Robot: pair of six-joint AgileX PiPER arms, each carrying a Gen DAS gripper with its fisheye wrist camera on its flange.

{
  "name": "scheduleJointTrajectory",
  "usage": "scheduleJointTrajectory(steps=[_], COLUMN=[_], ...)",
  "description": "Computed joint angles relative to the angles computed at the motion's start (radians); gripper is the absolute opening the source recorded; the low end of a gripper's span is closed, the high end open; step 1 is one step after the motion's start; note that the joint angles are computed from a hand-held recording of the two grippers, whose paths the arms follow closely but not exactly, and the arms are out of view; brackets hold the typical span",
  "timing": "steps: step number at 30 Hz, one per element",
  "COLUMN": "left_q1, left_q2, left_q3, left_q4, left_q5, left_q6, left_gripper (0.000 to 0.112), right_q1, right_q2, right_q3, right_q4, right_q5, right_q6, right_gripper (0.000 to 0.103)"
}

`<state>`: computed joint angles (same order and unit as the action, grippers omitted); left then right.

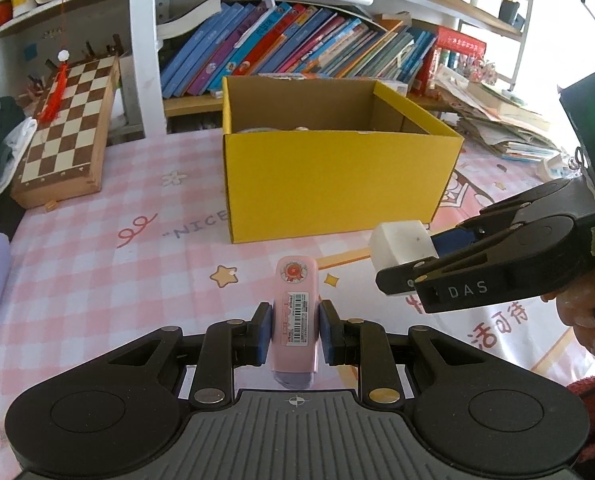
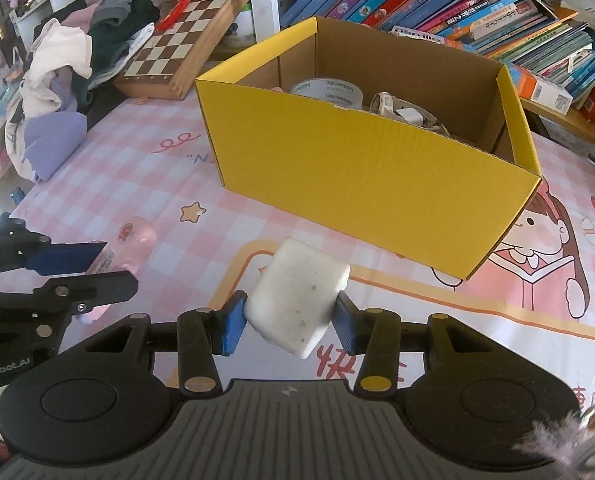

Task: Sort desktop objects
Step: 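Lift the USB stick and eraser up toward the yellow box with both grippers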

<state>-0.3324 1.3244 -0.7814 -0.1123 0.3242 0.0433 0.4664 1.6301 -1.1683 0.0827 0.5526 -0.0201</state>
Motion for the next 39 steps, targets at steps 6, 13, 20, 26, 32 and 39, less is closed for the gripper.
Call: scheduleJointTrajectory(steps=[6,13,20,26,32,39], left_q1=[-0.004,-0.020,-0.051,-0.088,-0.112,-0.134], left_q2=[-0.008,-0.011,0.000,0.025,0.044,0.071], left_q3=[0.008,0.001,-0.013,-0.036,-0.072,-0.135], left_q4=[-0.047,-0.046,-0.028,-0.029,0.002,0.058], left_q5=[-0.015,-0.021,-0.023,-0.025,-0.028,-0.037], left_q6=[0.044,0.044,0.021,0.023,0.000,-0.054], left_gripper=[0.023,0.023,0.023,0.023,0.023,0.023], right_q1=[0.009,-0.002,-0.029,-0.062,-0.096,-0.144], right_q2=[-0.031,-0.067,-0.102,-0.138,-0.164,-0.175], right_q3=[0.024,0.050,0.087,0.119,0.128,0.096], right_q4=[-0.037,-0.042,-0.028,-0.021,0.002,0.079], right_q5=[0.006,0.008,0.013,0.020,0.026,0.045], right_q6=[0.036,0.044,0.030,0.023,-0.004,-0.094], right_gripper=[0.043,0.043,0.043,0.043,0.043,0.043])
